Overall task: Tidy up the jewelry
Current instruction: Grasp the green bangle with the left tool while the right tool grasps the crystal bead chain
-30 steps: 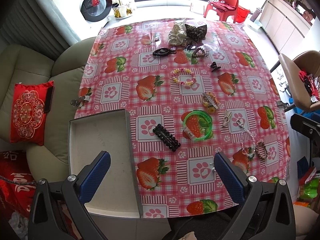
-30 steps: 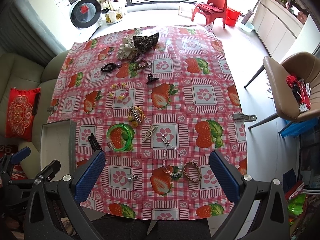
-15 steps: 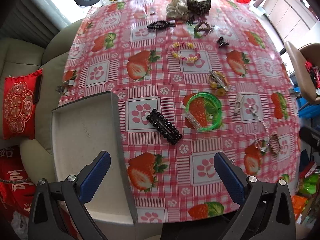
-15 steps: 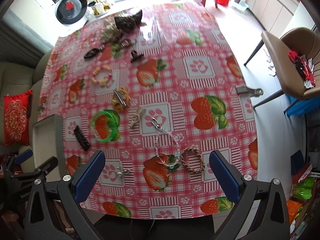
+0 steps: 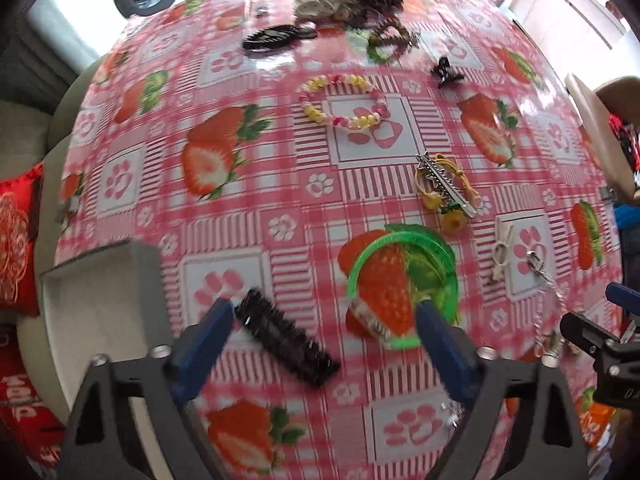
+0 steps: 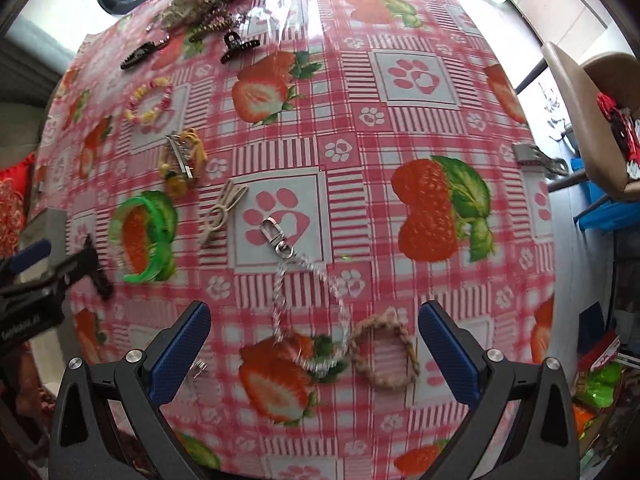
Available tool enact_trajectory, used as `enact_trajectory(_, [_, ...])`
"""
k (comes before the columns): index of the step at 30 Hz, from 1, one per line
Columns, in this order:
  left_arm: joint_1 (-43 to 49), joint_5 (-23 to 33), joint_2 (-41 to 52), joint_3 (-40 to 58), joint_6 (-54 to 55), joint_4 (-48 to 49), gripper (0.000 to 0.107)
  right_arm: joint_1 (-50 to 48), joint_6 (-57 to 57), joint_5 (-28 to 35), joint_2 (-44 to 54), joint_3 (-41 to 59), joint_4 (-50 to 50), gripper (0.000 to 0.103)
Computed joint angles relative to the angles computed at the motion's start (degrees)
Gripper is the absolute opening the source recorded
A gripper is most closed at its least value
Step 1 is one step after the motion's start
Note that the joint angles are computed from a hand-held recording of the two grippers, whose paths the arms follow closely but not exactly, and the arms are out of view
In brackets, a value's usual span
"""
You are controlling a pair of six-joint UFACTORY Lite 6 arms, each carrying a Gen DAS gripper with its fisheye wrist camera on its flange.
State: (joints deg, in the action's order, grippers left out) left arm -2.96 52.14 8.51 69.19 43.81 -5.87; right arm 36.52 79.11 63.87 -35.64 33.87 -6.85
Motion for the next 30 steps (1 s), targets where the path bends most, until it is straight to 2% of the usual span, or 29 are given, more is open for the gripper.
enact_trajectory(4, [-1.9, -3.7, 2.5, -1.0, 0.3, -1.0, 0.095, -1.8, -2.0, -5.4, 2.4, -3.7, -0.2, 0.098])
enact_trajectory(5, [-2.3, -4.6, 3.0, -1.4, 0.3, -1.0, 0.092, -2.0, -2.2, -6.4, 2.9, -4.2, -0.2, 0.097])
enact_trajectory(6, [-2.9, -5.4, 3.5, -1.7, -0.1, -0.5, 0.081, -2.1, -2.4, -7.5, 3.7, -4.7, -0.2, 0.095])
enact_trajectory(8, [-4.0, -5.3, 5.6, -1.1, -1.7, 0.4, 0.078, -1.9, -2.5, -9.2, 5.2, -5.8, -0.1, 0.093])
enact_trajectory(12, [-4.7, -5.5, 6.8, -0.2, -1.3, -1.2, 0.078, 2.8, 2.1, -8.8, 8.9, -4.9, -4.0, 0.091])
enact_trajectory(14, [-5.4, -5.1, 7.0, 0.2, -1.0, -1.8, 0.072, 4.1, 3.6, -9.0, 10.5, -4.0, -5.1, 0.085])
enact_trajectory(16, [-6.5, -4.8, 5.8, -0.7, -1.4, -2.2, 0.063, 5.5, 4.5, -9.4, 12.3, -2.5, -5.8, 0.07])
enact_trajectory(17, [-7.4, -5.1, 5.0, -1.6, -1.7, -2.4, 0.052, 6.2, 5.1, -9.6, 13.5, -1.4, -5.7, 0.067])
enact_trajectory(18, [-8.1, -5.0, 4.5, -2.0, -1.8, -2.8, 0.037, 6.6, 5.4, -9.6, 14.4, -0.6, -5.7, 0.06])
enact_trajectory(19, [-8.5, -4.8, 4.2, -2.0, -2.1, -2.7, 0.031, 7.0, 5.7, -9.6, 15.1, 0.2, -5.8, 0.051])
enact_trajectory(20, [-8.9, -4.3, 4.3, -1.7, -2.5, -2.9, 0.016, 7.4, 6.3, -9.6, 15.9, 0.9, -6.1, 0.043])
enact_trajectory(21, [-8.7, -3.3, 3.9, -1.8, -2.0, -3.6, 0.014, 7.7, 7.0, -9.4, 15.8, 1.1, -6.4, 0.023])
enact_trajectory(22, [-8.6, -2.1, 4.3, -1.1, -1.9, -4.7, 0.014, 8.0, 8.0, -9.3, 16.1, 1.5, -6.7, 0.013])
enact_trajectory(23, [-8.4, -1.4, 4.2, -0.8, -1.7, -5.4, 0.013, 7.7, 8.3, -9.7, 15.7, 1.3, -6.6, 0.01])
enact_trajectory(30, [-5.7, 3.1, 1.2, 0.1, -0.1, -9.3, 0.013, 5.5, 9.2, -8.3, 2.6, -2.7, -8.4, 0.01])
